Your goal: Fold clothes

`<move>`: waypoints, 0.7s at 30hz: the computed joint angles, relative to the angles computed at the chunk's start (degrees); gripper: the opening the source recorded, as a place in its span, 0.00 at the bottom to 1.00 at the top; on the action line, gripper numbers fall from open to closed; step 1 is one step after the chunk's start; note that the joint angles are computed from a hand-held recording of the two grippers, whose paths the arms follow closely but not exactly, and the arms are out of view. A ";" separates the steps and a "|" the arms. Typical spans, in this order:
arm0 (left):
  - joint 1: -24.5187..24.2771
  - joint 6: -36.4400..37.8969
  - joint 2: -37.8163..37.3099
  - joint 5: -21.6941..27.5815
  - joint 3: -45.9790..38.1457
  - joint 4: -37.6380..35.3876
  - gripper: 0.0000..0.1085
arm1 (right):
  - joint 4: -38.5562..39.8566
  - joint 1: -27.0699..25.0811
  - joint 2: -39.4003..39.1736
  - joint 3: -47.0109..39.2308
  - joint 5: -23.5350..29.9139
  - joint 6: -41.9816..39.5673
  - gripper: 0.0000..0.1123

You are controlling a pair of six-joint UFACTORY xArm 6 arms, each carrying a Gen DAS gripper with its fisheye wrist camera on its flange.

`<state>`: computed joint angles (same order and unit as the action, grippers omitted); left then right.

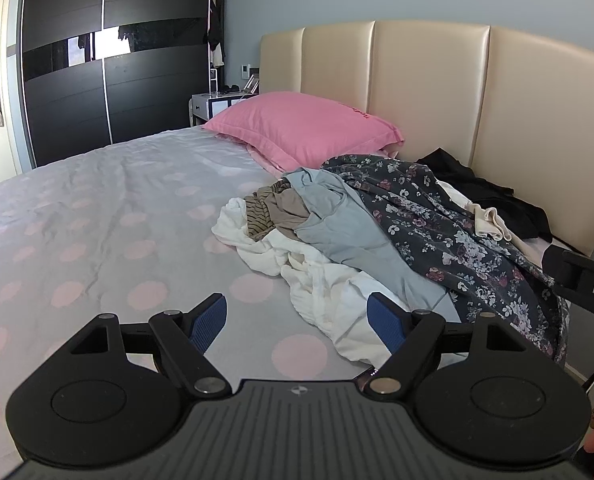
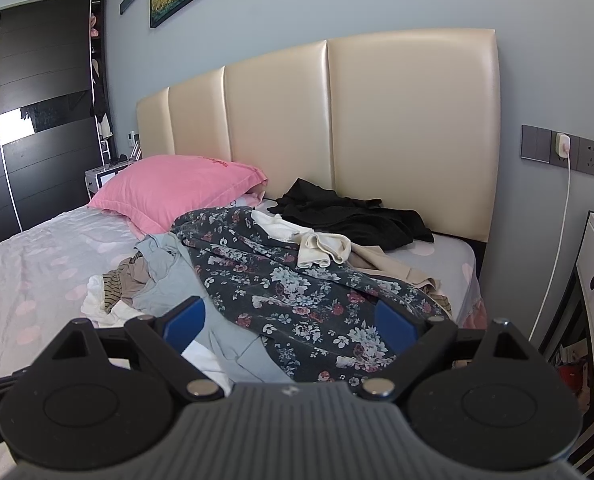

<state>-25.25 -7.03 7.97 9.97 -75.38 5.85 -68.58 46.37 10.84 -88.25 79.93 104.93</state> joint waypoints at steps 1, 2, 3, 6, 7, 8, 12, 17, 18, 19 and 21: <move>0.00 0.09 -0.05 0.04 0.05 -0.08 0.71 | 0.00 0.00 0.00 0.00 0.00 0.00 0.83; 0.01 0.23 -0.10 0.07 0.11 -0.20 0.71 | 0.06 0.01 -0.01 0.02 0.05 -0.04 0.83; 0.00 0.26 -0.13 0.13 0.12 -0.19 0.71 | 0.07 0.00 -0.08 0.10 0.03 -0.03 0.83; -0.08 0.23 -0.16 0.33 0.01 -0.27 0.71 | 0.05 -0.02 -0.23 0.26 -0.01 0.03 0.83; -0.11 0.23 -0.17 0.40 -0.03 -0.30 0.71 | 0.02 -0.03 -0.28 0.33 -0.07 0.02 0.83; -0.14 0.22 -0.18 0.46 -0.07 -0.33 0.71 | -0.01 -0.02 -0.32 0.39 -0.09 0.01 0.83; -0.25 0.19 -0.21 0.73 -0.23 -0.45 0.71 | -0.09 0.00 -0.35 0.42 -0.06 0.00 0.83; -0.40 0.88 -0.19 1.32 -0.42 -1.30 0.71 | -0.15 -0.10 -0.36 0.51 -0.25 -0.02 0.83; -0.41 0.64 -0.15 1.42 -0.52 -1.00 0.71 | -0.11 -0.10 -0.31 0.44 -0.23 -0.05 0.83; -0.42 0.34 -0.11 1.52 -0.61 -0.63 0.71 | -0.07 -0.10 -0.25 0.37 -0.21 -0.08 0.83; -0.47 0.45 -0.05 1.59 -0.70 -0.69 0.71 | -0.03 -0.14 -0.32 0.45 -0.25 -0.01 0.83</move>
<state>-25.73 -6.59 7.92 11.56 -76.08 5.15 -68.61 46.22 10.52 -87.80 79.68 104.93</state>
